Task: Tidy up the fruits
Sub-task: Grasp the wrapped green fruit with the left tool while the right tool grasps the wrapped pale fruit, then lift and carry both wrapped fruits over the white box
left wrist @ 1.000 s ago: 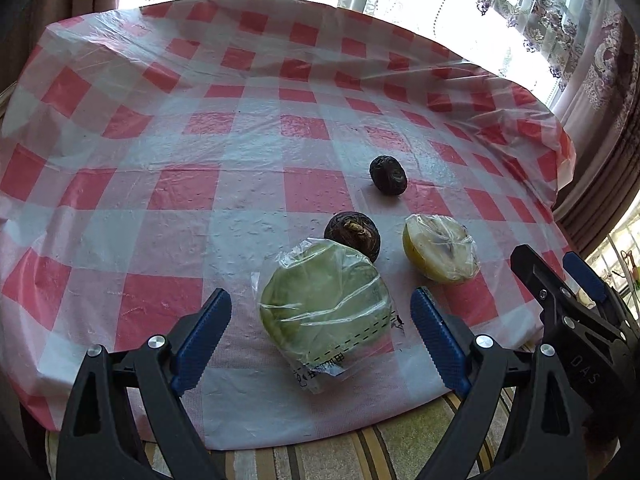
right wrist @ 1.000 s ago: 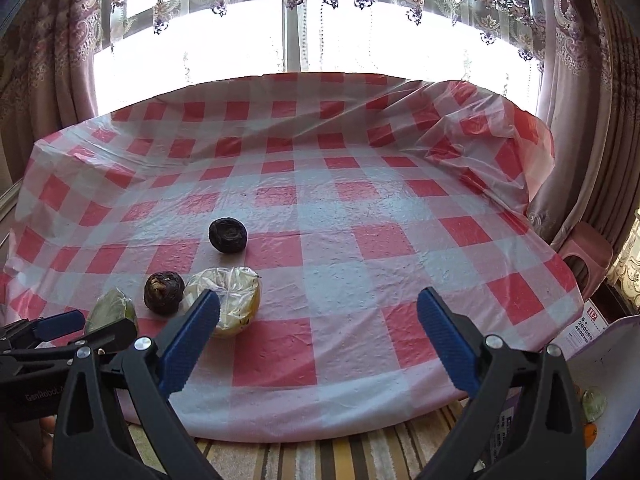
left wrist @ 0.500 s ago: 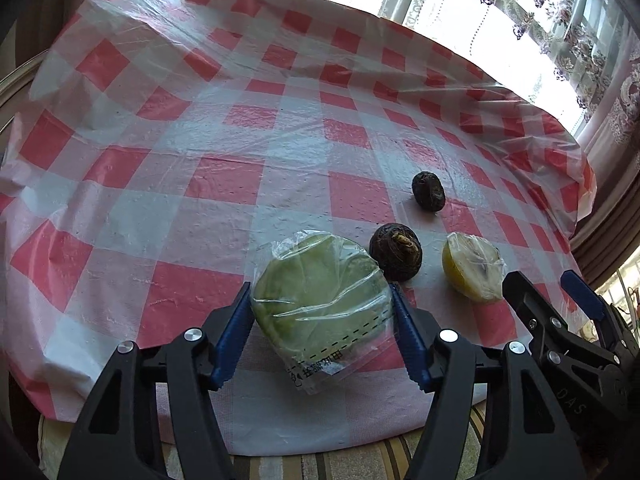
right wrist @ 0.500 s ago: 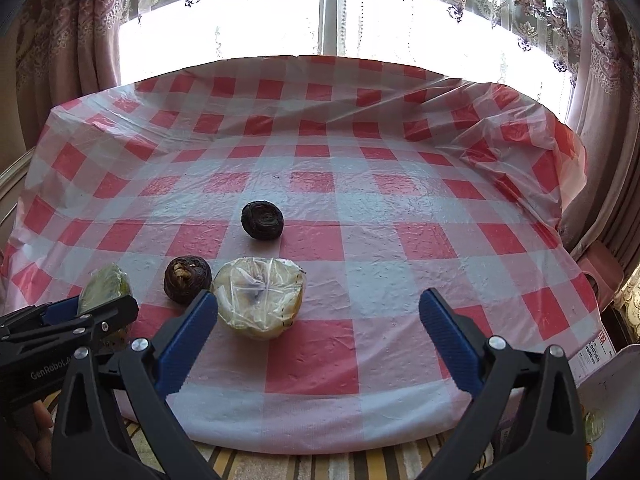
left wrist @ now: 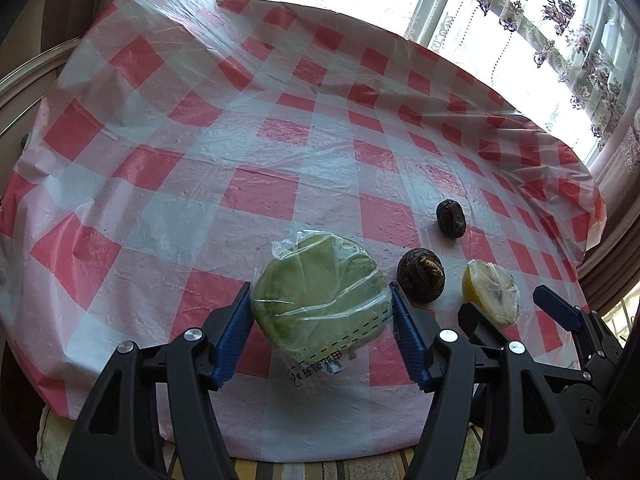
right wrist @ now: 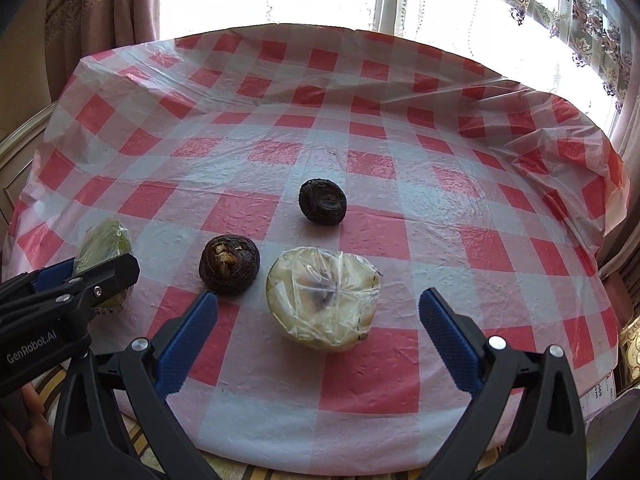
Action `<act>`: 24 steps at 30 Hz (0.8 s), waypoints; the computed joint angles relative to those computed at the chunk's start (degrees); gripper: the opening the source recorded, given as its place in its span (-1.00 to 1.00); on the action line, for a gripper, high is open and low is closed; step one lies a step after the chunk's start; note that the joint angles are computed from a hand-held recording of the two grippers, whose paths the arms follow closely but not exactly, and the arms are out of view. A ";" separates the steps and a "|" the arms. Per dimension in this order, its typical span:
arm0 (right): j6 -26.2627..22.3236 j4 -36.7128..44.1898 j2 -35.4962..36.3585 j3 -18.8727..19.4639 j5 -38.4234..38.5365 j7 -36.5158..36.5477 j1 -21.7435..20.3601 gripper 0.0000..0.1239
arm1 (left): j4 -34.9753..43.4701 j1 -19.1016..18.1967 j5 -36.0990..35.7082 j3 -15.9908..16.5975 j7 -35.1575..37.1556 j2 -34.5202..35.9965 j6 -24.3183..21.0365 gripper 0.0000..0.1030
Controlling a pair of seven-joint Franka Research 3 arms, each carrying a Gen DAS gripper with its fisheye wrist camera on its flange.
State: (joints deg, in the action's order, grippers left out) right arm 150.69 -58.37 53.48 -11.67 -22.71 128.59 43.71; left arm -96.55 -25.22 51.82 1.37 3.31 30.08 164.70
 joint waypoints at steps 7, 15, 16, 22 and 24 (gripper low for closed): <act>-3.08 6.14 3.51 2.39 3.27 -4.04 -1.71 0.58 | -0.05 -0.35 0.73 0.37 -0.96 -0.11 -0.03 0.23; -5.08 10.78 6.33 3.99 7.06 -7.28 -3.19 0.00 | 0.29 -0.38 1.11 0.25 -0.82 0.12 -0.19 0.23; -4.36 9.90 5.90 3.93 7.20 -7.37 -3.14 0.00 | 0.17 -0.50 1.39 0.41 -1.11 0.04 -0.07 0.23; 0.74 2.73 2.28 3.32 7.93 -6.37 -2.73 -0.01 | 0.14 -0.82 2.63 0.64 -1.59 -0.02 0.06 0.23; 2.38 0.06 0.89 2.66 7.82 -5.30 -2.33 -0.01 | 0.31 -1.21 3.47 0.86 -1.95 -0.06 -0.27 0.23</act>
